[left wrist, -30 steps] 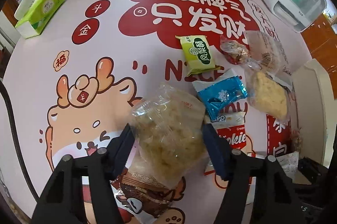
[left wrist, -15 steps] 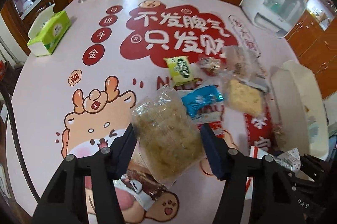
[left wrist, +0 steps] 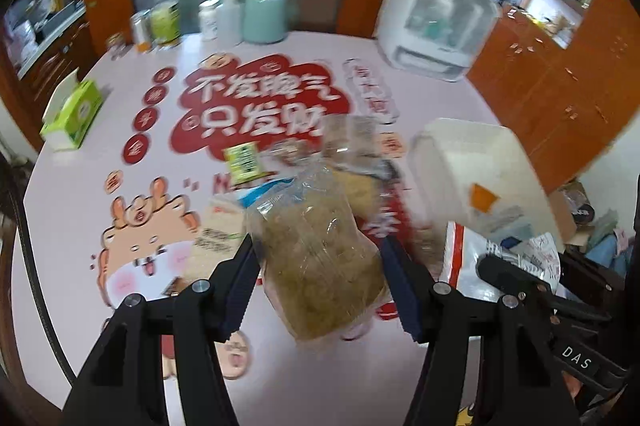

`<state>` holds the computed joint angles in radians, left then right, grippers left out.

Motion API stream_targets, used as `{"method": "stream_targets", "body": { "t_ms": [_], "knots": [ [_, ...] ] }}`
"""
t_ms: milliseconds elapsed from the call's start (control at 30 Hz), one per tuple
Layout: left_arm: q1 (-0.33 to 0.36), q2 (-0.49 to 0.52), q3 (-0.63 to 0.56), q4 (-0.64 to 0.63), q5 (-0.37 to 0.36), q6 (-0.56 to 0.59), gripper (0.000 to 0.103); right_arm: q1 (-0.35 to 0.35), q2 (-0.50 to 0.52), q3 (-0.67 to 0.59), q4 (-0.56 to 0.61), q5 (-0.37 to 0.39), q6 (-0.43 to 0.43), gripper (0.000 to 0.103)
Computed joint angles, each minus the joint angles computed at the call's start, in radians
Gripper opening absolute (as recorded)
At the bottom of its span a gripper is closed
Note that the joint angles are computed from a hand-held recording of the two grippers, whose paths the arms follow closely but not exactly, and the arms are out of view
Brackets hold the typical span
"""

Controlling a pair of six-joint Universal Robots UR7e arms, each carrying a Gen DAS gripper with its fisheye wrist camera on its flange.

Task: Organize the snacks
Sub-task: 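Carry both bags into the white tray and open both tools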

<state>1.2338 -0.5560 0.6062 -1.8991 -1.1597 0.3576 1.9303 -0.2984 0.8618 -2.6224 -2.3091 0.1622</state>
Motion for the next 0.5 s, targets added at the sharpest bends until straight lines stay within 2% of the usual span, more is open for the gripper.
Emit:
{"method": "stream_targets", "body": {
  "t_ms": [200, 500],
  "knots": [
    [-0.065, -0.071, 0.187, -0.085, -0.03, 0.006, 0.06, 0.016, -0.13, 0.203, -0.172, -0.073, -0.042, 0.038],
    [-0.158, -0.094, 0.361, -0.173, -0.042, -0.018, 0.06, -0.027, -0.32, 0.478, -0.351, -0.137, 0.001, 0.038]
  ]
}}
